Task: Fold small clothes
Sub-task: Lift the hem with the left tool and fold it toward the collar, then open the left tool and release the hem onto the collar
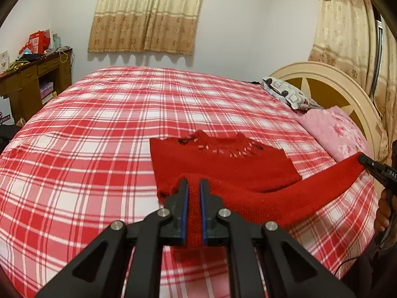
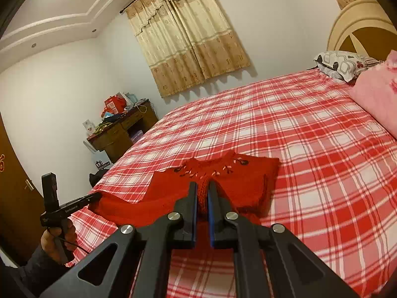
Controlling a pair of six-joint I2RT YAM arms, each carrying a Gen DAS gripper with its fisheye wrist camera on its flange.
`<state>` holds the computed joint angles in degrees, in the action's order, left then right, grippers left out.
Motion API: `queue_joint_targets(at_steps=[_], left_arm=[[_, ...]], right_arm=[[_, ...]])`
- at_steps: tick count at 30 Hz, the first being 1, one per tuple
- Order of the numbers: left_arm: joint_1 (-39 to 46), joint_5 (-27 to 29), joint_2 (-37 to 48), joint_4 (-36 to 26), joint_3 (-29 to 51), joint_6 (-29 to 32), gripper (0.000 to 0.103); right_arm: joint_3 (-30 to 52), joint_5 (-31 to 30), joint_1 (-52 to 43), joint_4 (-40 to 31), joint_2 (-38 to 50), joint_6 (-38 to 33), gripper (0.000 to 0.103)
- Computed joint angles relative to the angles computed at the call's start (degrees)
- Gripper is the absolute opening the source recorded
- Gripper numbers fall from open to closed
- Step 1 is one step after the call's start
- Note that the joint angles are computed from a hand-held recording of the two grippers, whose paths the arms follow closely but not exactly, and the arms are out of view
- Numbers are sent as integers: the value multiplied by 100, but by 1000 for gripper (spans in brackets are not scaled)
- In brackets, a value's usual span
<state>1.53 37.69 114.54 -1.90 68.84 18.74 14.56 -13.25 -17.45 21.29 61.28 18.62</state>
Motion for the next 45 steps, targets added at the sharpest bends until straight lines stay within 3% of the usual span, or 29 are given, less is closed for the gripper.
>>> queue_joint_targets(at_steps=[12,20,35,40,43,45], left_arm=[[-390,-323,743,-257,1273,-451,9],[-703,-677,1610,-664,2548,-682,9],[-1125,-1341,3408,-1855,4947,-530,9],[-1236,-1602,4079,-2322,5995,-500,11],[-1321,-2171,4271,-2169,6282,-671,16],[-1220,-2049,4510,-2438,6750,-892,17]], right_arm=[[1269,4,-139,340,1747,-157,6],[2071,26,-304,427,2975,-181,6],[3670,79,-628,171,5083,-199,6],[4351,397,-630,-123,5695,-287,7],[4963,610,-584,-485,6120,-519,10],[4896,906,-517,-276,6130,-529,27]])
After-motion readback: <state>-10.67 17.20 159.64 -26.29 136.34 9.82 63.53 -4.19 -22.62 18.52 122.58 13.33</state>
